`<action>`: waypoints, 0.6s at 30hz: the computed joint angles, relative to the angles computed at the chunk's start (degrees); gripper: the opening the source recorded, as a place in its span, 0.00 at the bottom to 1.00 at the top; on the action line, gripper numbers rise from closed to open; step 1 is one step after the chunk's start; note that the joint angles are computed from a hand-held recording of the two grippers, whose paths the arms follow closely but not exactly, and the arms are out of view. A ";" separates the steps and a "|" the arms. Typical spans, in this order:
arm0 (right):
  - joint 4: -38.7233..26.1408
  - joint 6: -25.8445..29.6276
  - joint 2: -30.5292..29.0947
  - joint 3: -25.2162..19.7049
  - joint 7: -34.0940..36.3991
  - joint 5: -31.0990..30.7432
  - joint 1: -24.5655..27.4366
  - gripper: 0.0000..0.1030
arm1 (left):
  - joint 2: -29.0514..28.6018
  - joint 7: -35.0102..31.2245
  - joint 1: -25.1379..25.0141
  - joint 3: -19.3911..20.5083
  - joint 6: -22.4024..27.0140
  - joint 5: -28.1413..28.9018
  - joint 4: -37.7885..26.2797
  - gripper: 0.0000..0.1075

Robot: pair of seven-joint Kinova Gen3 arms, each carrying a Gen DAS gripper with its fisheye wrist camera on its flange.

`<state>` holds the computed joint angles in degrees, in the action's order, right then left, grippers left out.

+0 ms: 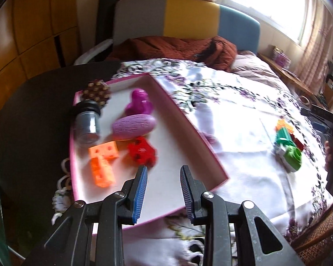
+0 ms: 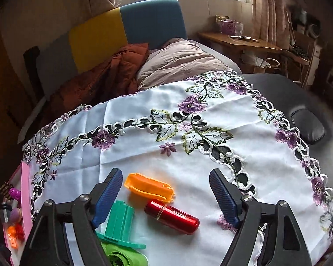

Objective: Organize rigid objects
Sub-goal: 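Move both open grippers back over the remaining toys on the cloth, then move the left gripper to the green plug-shaped toy and close on it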

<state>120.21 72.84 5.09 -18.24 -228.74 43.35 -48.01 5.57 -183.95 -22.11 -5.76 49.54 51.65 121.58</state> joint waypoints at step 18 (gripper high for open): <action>3.63 -6.43 -3.96 -1.13 -3.48 -1.06 3.27 0.81 | 2.57 12.29 12.55 7.21 13.37 -9.94 -2.44 0.29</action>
<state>123.84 66.41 1.13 -19.37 -232.22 42.29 -44.74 8.14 -171.67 -9.57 1.45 62.91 41.71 119.14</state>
